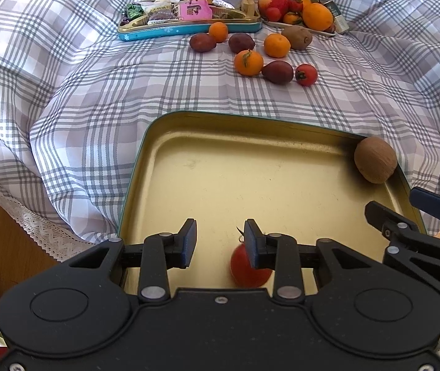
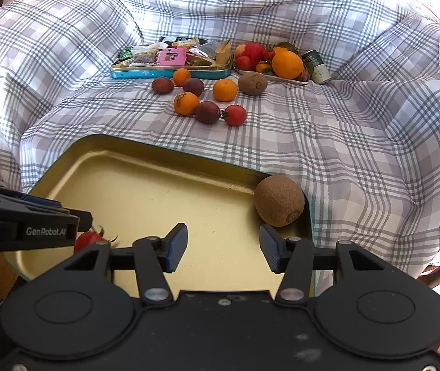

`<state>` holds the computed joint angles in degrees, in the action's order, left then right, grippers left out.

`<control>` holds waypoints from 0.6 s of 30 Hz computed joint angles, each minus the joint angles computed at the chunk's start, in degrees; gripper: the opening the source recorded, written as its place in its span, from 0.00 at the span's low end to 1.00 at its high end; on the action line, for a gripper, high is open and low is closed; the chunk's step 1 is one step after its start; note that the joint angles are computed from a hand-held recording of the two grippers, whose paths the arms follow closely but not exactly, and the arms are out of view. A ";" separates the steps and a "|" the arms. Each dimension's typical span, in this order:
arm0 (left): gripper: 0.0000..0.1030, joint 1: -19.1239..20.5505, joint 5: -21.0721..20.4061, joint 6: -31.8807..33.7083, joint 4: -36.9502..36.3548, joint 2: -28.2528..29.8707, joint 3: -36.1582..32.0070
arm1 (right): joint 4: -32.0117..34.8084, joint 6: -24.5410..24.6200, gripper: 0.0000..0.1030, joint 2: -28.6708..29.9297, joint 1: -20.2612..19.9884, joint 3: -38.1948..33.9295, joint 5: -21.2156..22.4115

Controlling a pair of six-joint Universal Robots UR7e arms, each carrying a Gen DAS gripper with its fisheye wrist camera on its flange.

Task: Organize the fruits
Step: 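Grasp the dark plum with the left tool while the right tool grasps a tomato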

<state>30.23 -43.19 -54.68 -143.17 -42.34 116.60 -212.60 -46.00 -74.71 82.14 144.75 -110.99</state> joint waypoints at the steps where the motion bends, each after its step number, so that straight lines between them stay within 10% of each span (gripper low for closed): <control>1: 0.41 0.22 0.01 0.39 -0.22 -0.01 -0.13 | -0.23 0.15 0.52 0.37 0.12 -0.33 -0.22; 18: 0.41 6.20 3.08 12.91 -6.12 1.94 -7.02 | 9.11 6.78 0.54 4.79 2.86 -12.20 -1.94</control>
<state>36.43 -40.11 -41.77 -149.29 -40.40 109.57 -203.48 -39.22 -69.92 85.00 132.54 -112.93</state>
